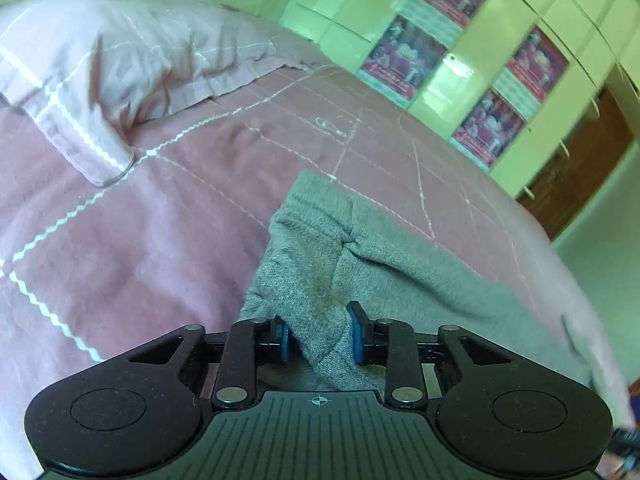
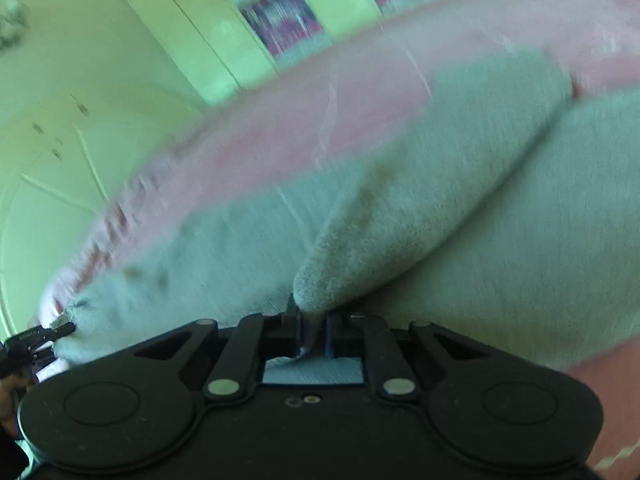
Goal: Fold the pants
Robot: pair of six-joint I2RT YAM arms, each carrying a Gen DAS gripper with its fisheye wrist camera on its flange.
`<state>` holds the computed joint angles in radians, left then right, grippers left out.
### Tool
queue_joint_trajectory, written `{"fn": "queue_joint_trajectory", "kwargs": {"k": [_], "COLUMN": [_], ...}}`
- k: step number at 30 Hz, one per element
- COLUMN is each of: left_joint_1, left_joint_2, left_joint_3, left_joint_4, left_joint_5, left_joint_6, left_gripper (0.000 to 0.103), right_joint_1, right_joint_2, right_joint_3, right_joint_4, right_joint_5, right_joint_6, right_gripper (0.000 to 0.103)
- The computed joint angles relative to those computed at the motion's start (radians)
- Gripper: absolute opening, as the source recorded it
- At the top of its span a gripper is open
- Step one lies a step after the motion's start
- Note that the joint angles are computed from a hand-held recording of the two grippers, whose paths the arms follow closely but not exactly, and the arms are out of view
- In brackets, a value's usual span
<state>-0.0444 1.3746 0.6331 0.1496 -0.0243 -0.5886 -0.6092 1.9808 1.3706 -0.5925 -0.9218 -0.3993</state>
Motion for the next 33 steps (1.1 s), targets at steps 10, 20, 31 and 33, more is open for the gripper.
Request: {"fn": "queue_joint_trajectory", "kwargs": {"k": [10,20,31,33], "left_joint_1": [-0.361,-0.7,-0.74,-0.753], "left_joint_2": [-0.124,0.32,0.387,0.414], "left_joint_3": [0.16,0.639,0.631,0.644], "left_joint_4": [-0.452,-0.778,-0.758,-0.758], "left_joint_5": [-0.677,-0.87,-0.761,-0.783], "left_joint_6": [-0.016,-0.149,-0.242,-0.25], "left_gripper": [0.087,0.103,0.103,0.103], "right_joint_1": [-0.044,0.056,0.035,0.001], "right_joint_2": [-0.102,-0.278,-0.25,-0.244], "right_joint_3": [-0.069,-0.21,-0.228,-0.217], "right_joint_4": [0.128,0.415,0.339,0.28], "right_joint_5": [0.012,0.187,0.401,0.39], "right_joint_6": [0.054,0.033,-0.165,-0.185], "right_gripper": [0.037,0.036,0.009,0.012]}}
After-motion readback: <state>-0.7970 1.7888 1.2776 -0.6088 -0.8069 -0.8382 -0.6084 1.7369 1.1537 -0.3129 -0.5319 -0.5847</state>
